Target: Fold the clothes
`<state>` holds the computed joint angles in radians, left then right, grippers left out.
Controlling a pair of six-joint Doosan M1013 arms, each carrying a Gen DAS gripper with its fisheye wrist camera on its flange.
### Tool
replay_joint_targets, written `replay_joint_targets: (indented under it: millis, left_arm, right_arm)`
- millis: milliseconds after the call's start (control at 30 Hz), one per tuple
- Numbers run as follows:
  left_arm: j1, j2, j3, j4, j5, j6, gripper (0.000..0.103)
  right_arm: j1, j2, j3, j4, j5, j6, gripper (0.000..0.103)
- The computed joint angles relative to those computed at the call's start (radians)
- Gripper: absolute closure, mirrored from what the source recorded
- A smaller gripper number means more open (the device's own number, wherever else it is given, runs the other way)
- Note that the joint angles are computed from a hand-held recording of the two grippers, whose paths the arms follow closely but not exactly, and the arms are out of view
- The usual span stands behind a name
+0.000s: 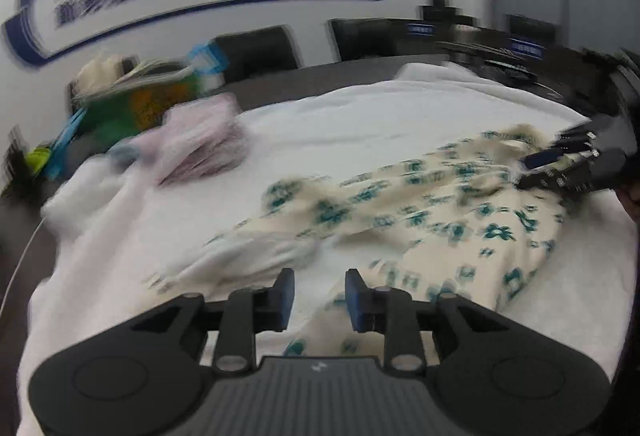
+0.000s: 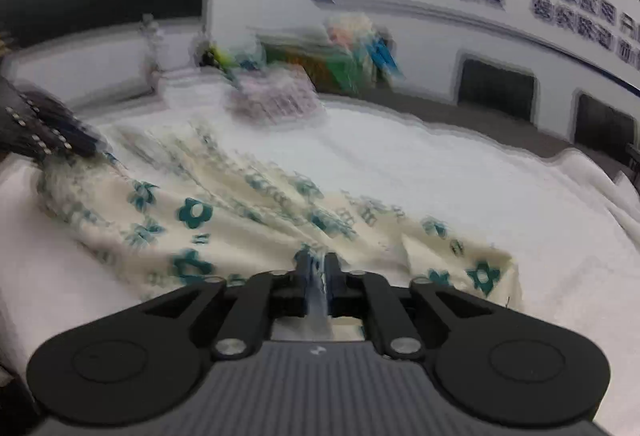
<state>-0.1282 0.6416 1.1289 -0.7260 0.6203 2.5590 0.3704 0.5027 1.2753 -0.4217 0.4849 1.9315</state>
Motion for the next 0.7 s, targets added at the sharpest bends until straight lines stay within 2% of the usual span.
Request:
replay_joint_targets:
  millis: [33, 67, 100, 167, 233, 300, 367, 433, 467, 533, 567, 600, 633, 667, 700]
  left_arm:
    - [0.014, -0.007, 0.013, -0.032, 0.0, 0.002, 0.072]
    - [0.035, -0.026, 0.047, -0.116, 0.004, 0.055, 0.063]
    - [0.056, -0.042, 0.081, -0.202, 0.011, 0.115, 0.053]
    - [0.082, -0.07, 0.142, -0.324, 0.028, 0.201, 0.044]
    - [0.091, -0.082, 0.178, -0.368, 0.052, 0.216, 0.043]
    - [0.083, -0.081, 0.188, -0.342, 0.051, 0.186, 0.038]
    - [0.063, -0.066, 0.167, -0.242, 0.04, 0.107, 0.039]
    - [0.043, -0.047, 0.136, -0.124, 0.037, 0.016, 0.068]
    - [0.039, -0.042, 0.124, -0.078, 0.039, -0.011, 0.094]
    - [0.038, -0.048, 0.133, -0.027, 0.003, -0.037, 0.088]
    - [0.039, -0.055, 0.146, -0.011, -0.025, -0.043, 0.079]
    - [0.04, -0.062, 0.159, 0.006, -0.054, -0.051, 0.06]
    - [0.041, -0.072, 0.175, 0.004, -0.081, -0.044, 0.054]
    - [0.042, -0.088, 0.198, -0.043, -0.103, 0.0, 0.053]
    - [0.044, -0.104, 0.221, -0.093, -0.123, 0.049, 0.056]
  right_arm:
    - [0.012, 0.035, -0.05, -0.084, 0.086, 0.069, 0.062]
    - [0.021, 0.042, -0.062, -0.16, 0.121, 0.137, 0.051]
    - [0.027, 0.023, -0.036, -0.238, 0.102, 0.217, 0.049]
    - [0.032, -0.019, 0.03, -0.417, 0.039, 0.404, 0.042]
    - [0.017, -0.086, 0.131, -0.5, -0.097, 0.504, 0.034]
    - [-0.008, -0.146, 0.227, -0.422, -0.261, 0.426, 0.026]
    - [-0.022, -0.172, 0.282, -0.226, -0.344, 0.219, 0.022]
    - [-0.021, -0.169, 0.292, -0.133, -0.319, 0.139, 0.022]
    - [-0.023, -0.162, 0.289, -0.101, -0.306, 0.111, 0.023]
    - [-0.027, -0.148, 0.282, -0.045, -0.281, 0.066, 0.024]
    - [-0.029, -0.141, 0.279, -0.028, -0.269, 0.054, 0.024]
    - [-0.03, -0.137, 0.277, -0.036, -0.26, 0.066, 0.024]
    - [-0.031, -0.134, 0.276, -0.044, -0.251, 0.08, 0.024]
    - [-0.031, -0.131, 0.277, -0.061, -0.243, 0.1, 0.024]
    - [-0.028, -0.134, 0.286, -0.112, -0.244, 0.15, 0.024]
